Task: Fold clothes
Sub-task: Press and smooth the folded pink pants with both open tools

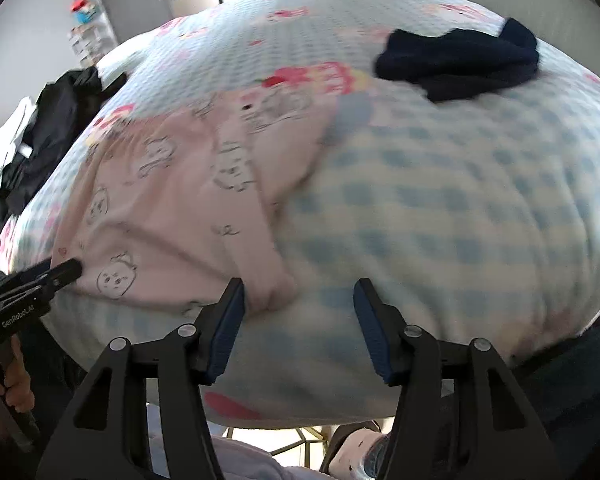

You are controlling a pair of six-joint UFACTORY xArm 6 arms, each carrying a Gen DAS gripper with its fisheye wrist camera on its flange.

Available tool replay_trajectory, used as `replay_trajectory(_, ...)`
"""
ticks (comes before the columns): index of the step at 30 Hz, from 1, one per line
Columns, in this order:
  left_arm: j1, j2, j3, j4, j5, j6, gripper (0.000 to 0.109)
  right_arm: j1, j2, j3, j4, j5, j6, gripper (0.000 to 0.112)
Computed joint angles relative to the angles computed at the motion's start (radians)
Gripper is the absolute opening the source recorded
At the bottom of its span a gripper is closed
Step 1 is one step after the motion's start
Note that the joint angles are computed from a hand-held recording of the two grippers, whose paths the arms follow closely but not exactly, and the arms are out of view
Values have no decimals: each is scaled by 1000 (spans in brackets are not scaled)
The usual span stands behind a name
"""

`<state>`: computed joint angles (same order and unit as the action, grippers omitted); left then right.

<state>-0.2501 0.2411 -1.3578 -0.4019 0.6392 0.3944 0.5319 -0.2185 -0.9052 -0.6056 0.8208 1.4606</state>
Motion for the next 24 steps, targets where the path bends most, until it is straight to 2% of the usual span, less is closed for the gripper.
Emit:
replay_trajectory(3, 10, -17, 14, -64, -71, 3, 56, 20, -15, -14, -78, 70, 71, 55)
replay_trajectory(4, 10, -26, 19, -131, -80, 53, 56, 38, -17, -26, -134, 109, 103, 55)
replay_trajectory(6, 13, -39, 13, -301, -36, 192, 56, 72, -22, -43, -250, 155, 147, 55)
replay_trajectory(8, 5, -26, -12, -381, 19, 278, 57, 73, -4, -53, -276, 123, 130, 55)
replay_trajectory(10, -18, 1, -37, -358, 52, 285, 57, 50, 37, -59, -205, 51, 70, 55)
replay_trajectory(12, -42, 25, -43, -251, 34, 218, 57, 22, 80, -64, -100, 0, 7, 55)
replay_trajectory(15, -46, 70, -77, -41, 6, 37, 58, -3, 82, -45, -37, -31, -11, 56)
replay_trajectory(17, -25, 68, -80, -8, -32, -65, 57, -14, 52, -19, -29, -39, 11, 57)
replay_trajectory(18, -18, 63, -72, 14, -84, -104, 56, -18, 34, -6, -25, -38, 27, 57)
replay_trajectory(19, -12, 69, -88, 2, -95, -102, 56, -19, 12, 7, -27, -41, 51, 57)
replay_trajectory(21, -2, 105, -170, -102, -30, -27, 56, -33, -12, 13, -60, -75, 71, 57)
replay_trajectory(24, -30, 159, -260, -126, 14, 46, 56, -70, 27, -59, -70, -109, -49, 57)
